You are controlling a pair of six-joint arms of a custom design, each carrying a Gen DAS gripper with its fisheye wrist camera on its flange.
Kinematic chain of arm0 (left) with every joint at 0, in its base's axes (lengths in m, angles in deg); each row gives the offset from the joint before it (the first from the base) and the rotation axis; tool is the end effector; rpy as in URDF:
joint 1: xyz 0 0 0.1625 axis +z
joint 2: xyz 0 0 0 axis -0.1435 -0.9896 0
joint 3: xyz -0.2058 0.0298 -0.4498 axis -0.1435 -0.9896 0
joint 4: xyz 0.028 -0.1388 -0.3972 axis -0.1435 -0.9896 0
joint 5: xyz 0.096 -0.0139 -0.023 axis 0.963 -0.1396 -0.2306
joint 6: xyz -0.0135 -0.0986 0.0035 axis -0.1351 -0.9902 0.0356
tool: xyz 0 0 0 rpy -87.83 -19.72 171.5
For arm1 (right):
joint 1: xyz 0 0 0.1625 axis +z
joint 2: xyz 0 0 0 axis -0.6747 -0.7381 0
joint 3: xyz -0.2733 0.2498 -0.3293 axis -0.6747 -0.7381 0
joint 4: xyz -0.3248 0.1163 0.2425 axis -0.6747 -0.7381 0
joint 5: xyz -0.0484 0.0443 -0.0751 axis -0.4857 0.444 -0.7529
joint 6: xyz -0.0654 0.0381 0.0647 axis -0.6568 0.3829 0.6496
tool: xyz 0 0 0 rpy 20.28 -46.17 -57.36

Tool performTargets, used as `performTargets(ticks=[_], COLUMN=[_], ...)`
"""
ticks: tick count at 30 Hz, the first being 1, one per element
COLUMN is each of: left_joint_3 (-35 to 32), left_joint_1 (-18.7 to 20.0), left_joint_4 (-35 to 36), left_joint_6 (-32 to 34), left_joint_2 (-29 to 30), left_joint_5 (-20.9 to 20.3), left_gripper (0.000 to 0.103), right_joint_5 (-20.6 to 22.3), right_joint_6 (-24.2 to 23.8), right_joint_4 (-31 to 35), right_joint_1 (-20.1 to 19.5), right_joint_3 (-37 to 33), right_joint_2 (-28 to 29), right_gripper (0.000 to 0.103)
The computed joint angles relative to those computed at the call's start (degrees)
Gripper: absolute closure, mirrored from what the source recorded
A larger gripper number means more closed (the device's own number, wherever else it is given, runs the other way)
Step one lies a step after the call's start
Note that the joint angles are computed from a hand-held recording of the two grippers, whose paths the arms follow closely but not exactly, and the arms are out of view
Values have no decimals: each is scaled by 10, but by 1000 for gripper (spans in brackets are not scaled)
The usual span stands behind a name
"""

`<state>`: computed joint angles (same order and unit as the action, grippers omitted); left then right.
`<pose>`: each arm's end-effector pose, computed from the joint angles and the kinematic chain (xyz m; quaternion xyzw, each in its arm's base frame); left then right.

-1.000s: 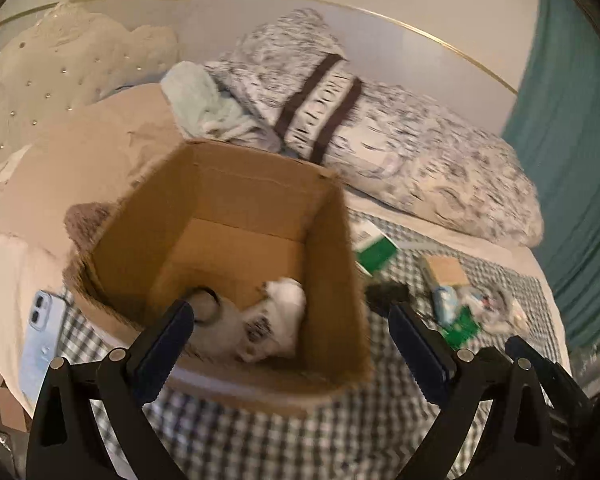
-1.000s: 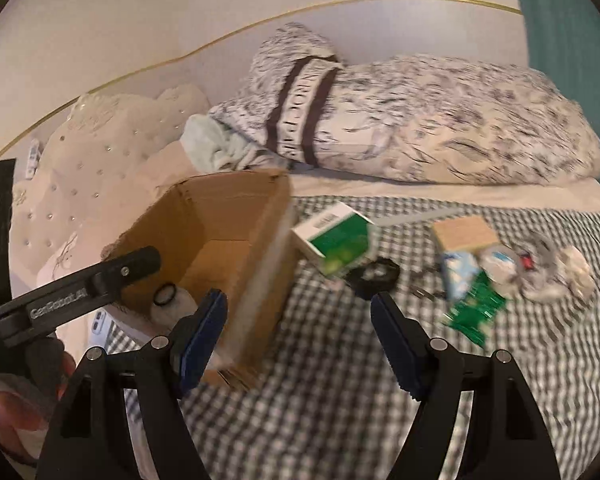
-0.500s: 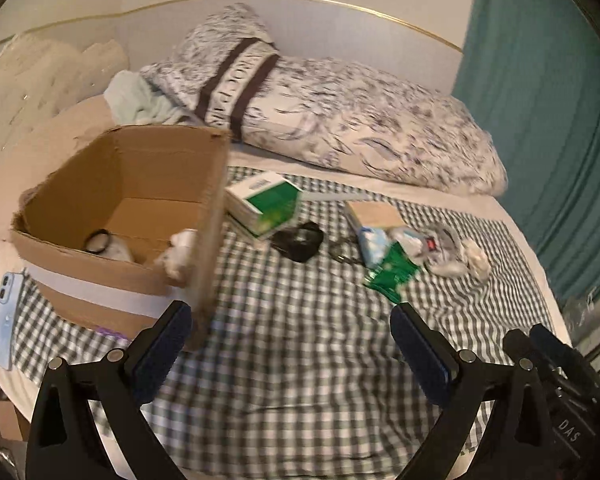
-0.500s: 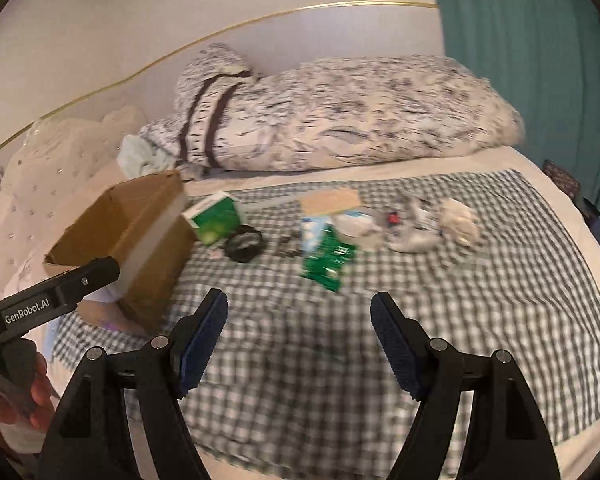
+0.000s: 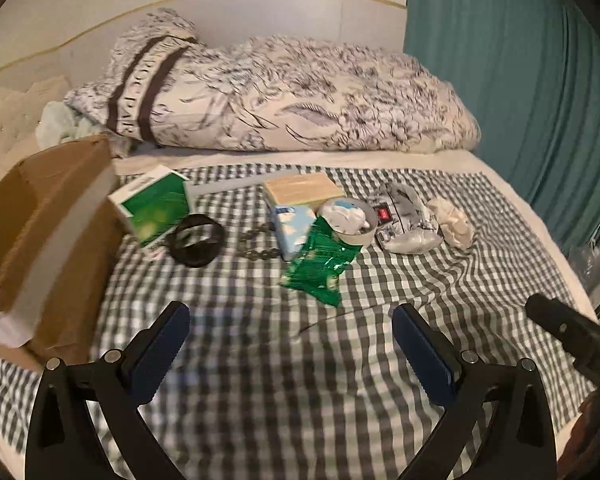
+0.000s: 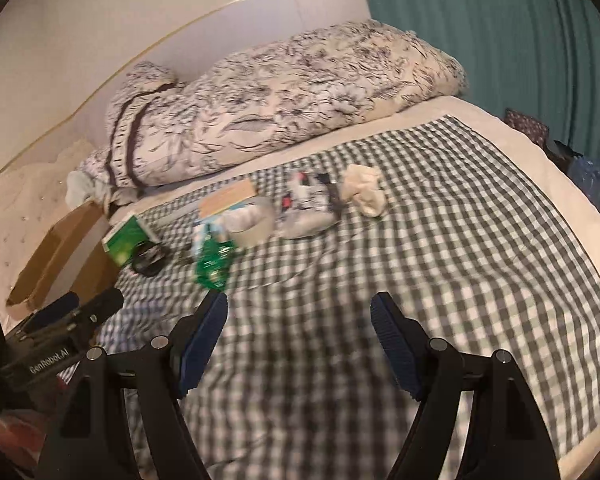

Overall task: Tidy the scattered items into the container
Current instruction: 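Grasp the green snack packet with left tool while right tool grasps white cloth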

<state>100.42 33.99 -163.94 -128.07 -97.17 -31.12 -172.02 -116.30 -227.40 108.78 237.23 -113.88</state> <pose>-0.3056 -0.3879 -0.0335 0.1755 0.8612 -0.3592 0.3140 -0.0073 -0.3434 0.2603 0.0957 -0.8810 0.3956 0.2413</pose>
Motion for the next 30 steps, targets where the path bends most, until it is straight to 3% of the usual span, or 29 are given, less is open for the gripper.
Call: performTargets(ticks=[10, 22, 30], left_joint_3=[-84, -149, -177], left_joint_1=[65, 109, 131], left_joint_4=[-40, -11, -17], left_joint_6=[95, 121, 152], left_joint_2=[64, 111, 132], left_joint_5=[-11, 16, 8], left_gripper=[0, 0, 0], right_joint_5=[-40, -106, -115], right_joint_6=[-16, -40, -45], right_joint_4=[84, 116, 148], right_joint_1=[16, 22, 20], right_joint_3=[-102, -197, -248], right_joint_2=[11, 68, 90], right_gripper=[29, 29, 29])
